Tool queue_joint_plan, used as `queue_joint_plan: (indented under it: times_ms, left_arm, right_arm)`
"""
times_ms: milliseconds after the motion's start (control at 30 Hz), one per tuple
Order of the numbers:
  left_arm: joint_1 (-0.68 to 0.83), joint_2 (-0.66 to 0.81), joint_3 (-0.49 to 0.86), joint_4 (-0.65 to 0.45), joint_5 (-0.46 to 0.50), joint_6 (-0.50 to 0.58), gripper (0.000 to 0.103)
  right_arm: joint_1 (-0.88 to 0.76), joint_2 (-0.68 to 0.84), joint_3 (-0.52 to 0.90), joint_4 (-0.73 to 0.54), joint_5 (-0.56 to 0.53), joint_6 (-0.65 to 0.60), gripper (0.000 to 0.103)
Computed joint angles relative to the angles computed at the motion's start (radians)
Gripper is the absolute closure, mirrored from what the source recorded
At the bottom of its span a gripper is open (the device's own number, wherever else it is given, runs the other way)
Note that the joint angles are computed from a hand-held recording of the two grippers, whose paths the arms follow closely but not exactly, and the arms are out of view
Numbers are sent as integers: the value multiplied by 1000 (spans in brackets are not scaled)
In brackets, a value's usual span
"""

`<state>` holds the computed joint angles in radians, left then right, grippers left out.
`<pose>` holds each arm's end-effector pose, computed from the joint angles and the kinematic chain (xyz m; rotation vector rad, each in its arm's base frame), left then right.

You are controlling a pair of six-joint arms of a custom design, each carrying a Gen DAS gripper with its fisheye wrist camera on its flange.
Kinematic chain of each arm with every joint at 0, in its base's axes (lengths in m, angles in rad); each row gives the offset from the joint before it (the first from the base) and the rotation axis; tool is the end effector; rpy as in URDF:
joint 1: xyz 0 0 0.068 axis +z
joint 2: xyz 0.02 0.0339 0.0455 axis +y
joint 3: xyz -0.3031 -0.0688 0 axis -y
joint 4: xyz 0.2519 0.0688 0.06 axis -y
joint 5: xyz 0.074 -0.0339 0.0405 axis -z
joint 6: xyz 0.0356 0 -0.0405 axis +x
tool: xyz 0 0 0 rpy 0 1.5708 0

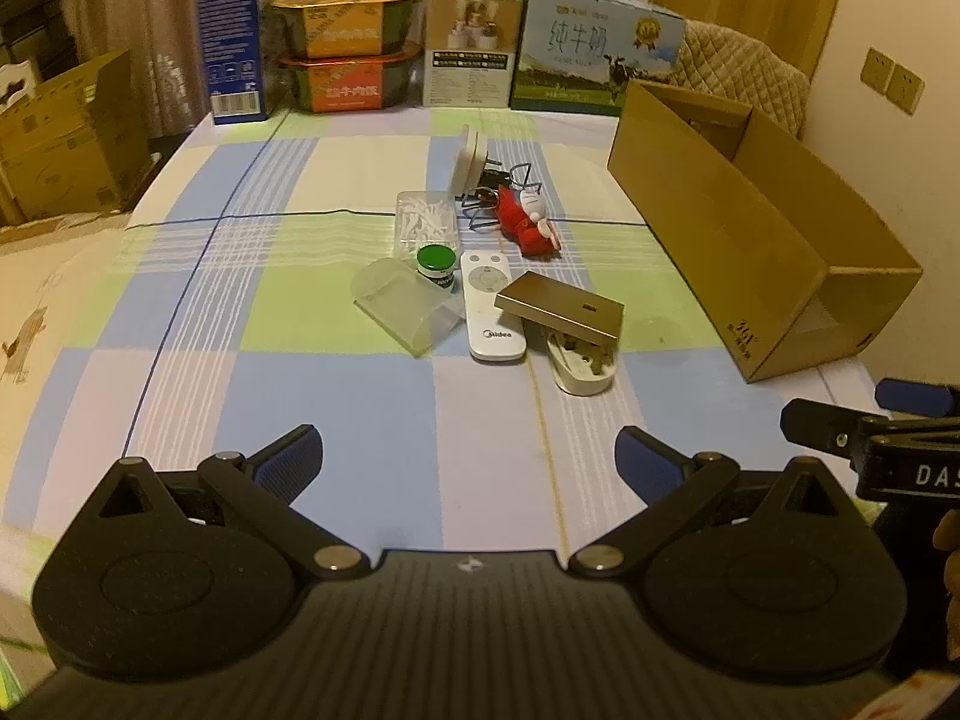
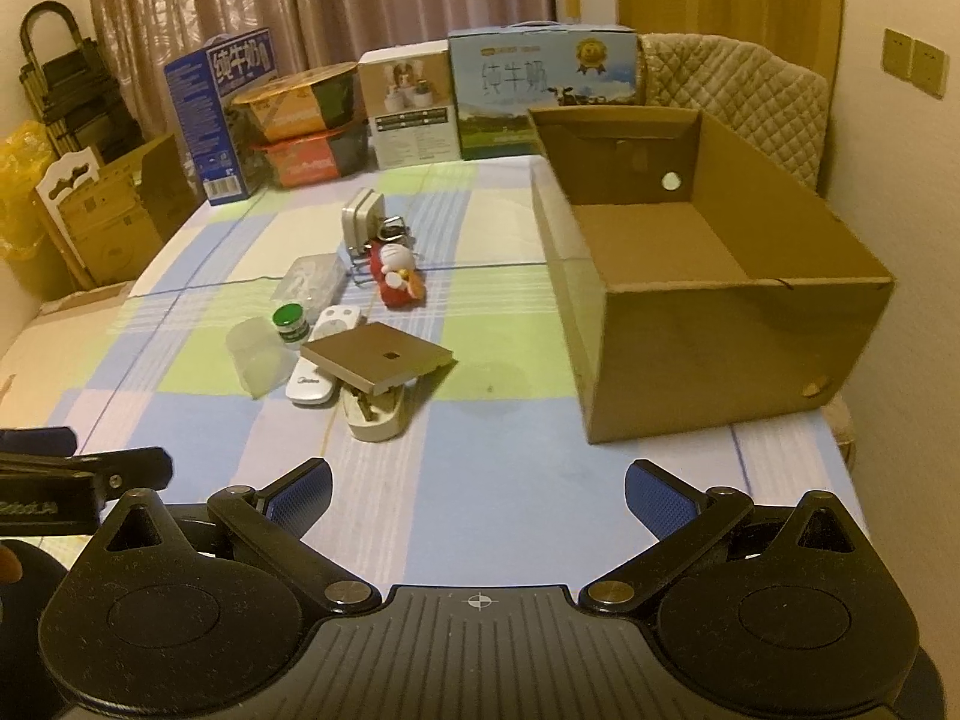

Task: Organize rigid objects
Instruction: 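Grasp the clear plastic cup with the left tool while the right tool reaches the white plug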

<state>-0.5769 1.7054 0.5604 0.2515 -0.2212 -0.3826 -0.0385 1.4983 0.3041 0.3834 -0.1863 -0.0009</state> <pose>0.2452 -0.1503 0.1245 0.1416 2.4366 -0.1562 0.2216 -0.0019 0.1246 -0.0439 2.3725 0.2028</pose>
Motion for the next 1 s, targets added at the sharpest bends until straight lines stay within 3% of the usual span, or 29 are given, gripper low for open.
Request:
queue_joint_plan:
  times_ms: [233, 367, 500, 700, 800, 1000]
  left_arm:
    - [118, 111, 71, 61, 65, 162, 1]
    - [178, 177, 129, 78, 96, 240, 1]
    - [248, 272, 209, 103, 170, 401, 1]
    - [352, 417, 322, 105, 352, 620, 2]
    - [362, 470, 365, 103, 382, 680, 9]
    - [399, 554, 442, 102, 448, 768, 9]
  right_arm:
    - [74, 171, 50, 121, 9, -5, 3]
    - [112, 285, 106, 167, 12, -2, 14]
    - [146, 406, 169, 217, 20, -9, 18]
    - [186, 564, 269, 244, 30, -3, 27]
    - [205, 624, 312, 259, 51, 3, 31]
    - [238, 706, 376, 289, 96, 22, 44]
